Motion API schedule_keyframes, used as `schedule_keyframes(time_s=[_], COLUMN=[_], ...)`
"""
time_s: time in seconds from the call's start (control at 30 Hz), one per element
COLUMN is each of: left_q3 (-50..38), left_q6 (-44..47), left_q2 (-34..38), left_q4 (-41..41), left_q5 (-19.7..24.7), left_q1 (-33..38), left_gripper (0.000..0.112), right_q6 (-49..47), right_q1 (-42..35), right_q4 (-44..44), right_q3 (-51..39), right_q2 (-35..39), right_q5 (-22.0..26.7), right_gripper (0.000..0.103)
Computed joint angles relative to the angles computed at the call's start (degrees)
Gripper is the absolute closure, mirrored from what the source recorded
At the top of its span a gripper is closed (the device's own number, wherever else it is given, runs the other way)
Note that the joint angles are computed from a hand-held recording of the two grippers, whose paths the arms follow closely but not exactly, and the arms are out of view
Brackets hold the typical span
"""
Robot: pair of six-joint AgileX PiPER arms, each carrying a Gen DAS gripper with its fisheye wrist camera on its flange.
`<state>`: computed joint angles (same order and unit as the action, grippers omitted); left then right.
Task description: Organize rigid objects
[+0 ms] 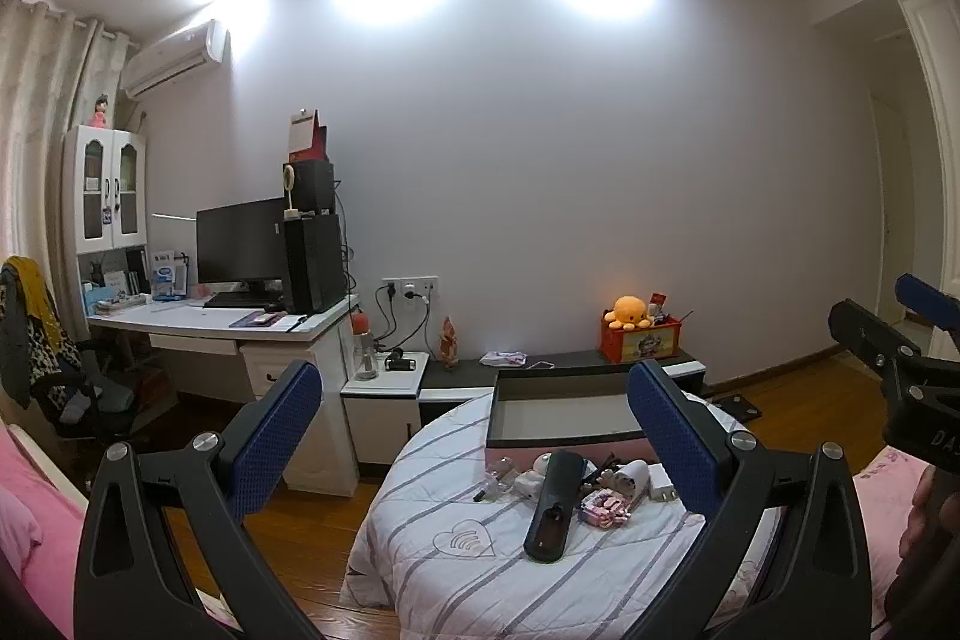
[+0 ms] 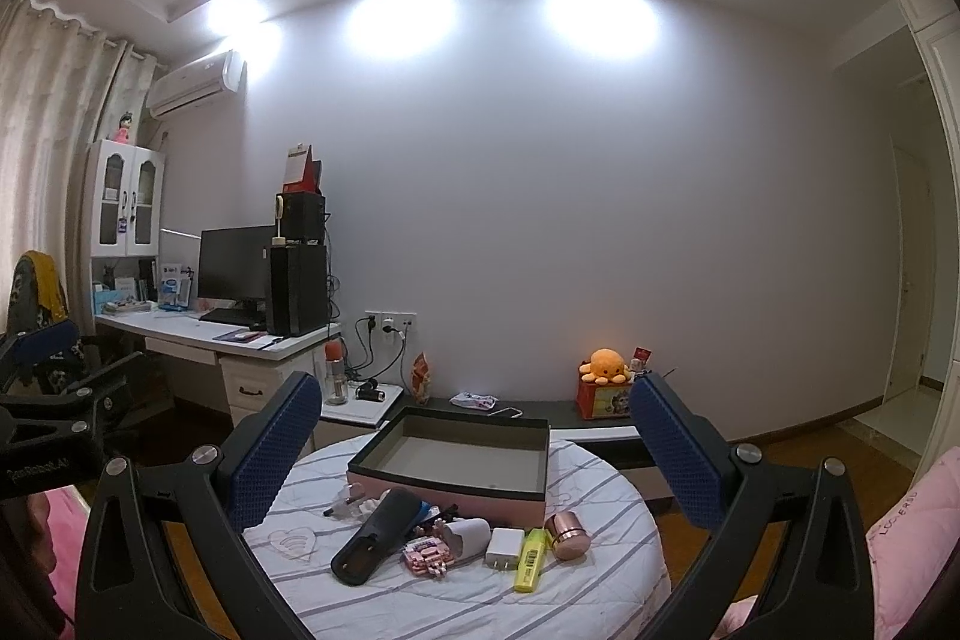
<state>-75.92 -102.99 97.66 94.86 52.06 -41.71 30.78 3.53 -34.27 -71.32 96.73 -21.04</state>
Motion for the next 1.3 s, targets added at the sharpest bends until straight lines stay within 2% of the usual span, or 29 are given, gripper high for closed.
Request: schedule_keyframes(time_s=[0.33, 0.6, 0.9, 1.3], left_q3=[-3.50, -9.30, -18.59, -26.62], left_q6=[1.00, 4.79, 10.38, 15.48], left_q2=[3.24, 8.31, 15.25, 19.30], left_q4=[-0.65, -4.15, -10.00, -11.47], left_q5=[-2.60, -6.04, -9.59, -12.08], left_q1=[1.50, 4.50, 8.30, 9.64], left_gripper=[0.009, 0.009, 0.009, 0.009], right_q6=[0.44, 8.73, 27.83, 35.54], right_q1=[-0.04, -0.42, -0.58, -0.98], right_q4=[-0.03, -8.28, -26.78, -33.53], right_q3=[-0.40, -5.92, -15.81, -23.71], right_q2=[0.50, 4.70, 12.01, 17.07], right_q5=[0.14, 2.27, 6.17, 6.68], right_gripper=[0.000, 0.000, 0.000, 0.000])
